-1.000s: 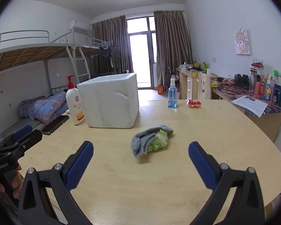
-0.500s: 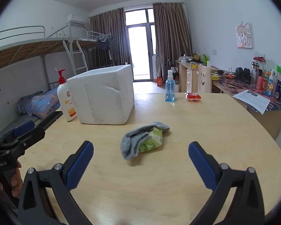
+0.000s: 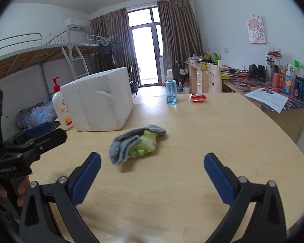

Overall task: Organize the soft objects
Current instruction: 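Reach the left gripper to the grey sock and close on it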

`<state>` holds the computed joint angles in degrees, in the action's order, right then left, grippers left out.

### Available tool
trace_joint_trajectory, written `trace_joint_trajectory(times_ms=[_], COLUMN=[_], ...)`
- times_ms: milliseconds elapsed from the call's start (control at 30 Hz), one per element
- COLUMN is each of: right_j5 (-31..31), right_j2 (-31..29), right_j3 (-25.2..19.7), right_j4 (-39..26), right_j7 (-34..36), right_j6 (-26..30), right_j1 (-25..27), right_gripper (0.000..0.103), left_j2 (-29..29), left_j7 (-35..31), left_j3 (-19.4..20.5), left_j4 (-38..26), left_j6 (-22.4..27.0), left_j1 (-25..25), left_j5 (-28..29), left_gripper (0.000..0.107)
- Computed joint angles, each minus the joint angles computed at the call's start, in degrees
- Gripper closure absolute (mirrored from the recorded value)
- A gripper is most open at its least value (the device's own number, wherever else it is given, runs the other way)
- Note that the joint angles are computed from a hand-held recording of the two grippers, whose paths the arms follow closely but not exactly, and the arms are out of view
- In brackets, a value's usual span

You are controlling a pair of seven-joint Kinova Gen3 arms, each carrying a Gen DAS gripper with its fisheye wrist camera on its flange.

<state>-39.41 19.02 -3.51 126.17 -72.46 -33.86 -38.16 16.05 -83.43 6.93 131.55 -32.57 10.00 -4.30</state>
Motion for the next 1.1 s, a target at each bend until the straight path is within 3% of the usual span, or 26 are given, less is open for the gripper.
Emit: trace_joint_trajectory(times_ms=[500,667,933,1100], right_j5=[16.36,19.19,23.58,26.00], right_j2=[0.93,1.35,1.78,2.25], right_j3=[-1.41,-1.22,-1.46,-1.66], right_j4=[0.93,0.73,-0.31,-1.50], right_j7=[-12.94,-14.93,-16.90,-17.99], right_j6=[2.29,2.84,4.55,5.94], right_j1=[8.39,9.32,10.65,11.65], right_gripper=[0.001,0.001,0.001,0.001], left_j2=[4.19,6.12,9.36,10.91], left_j7=[-4.74,-8.36,-6.59,-5.71], left_j3=[-1.47,-5.34,0.25,0.75], left_j4=[-11.70,-16.17,-22.16,-24.83], left_j6=[13.62,19.24,26.76,30.40], left_j1=[4.93,8.92,3.35,2.88], left_j5=[6.70,11.11,7.06,6.25], left_gripper=[0.007,0.018,0.035,0.043])
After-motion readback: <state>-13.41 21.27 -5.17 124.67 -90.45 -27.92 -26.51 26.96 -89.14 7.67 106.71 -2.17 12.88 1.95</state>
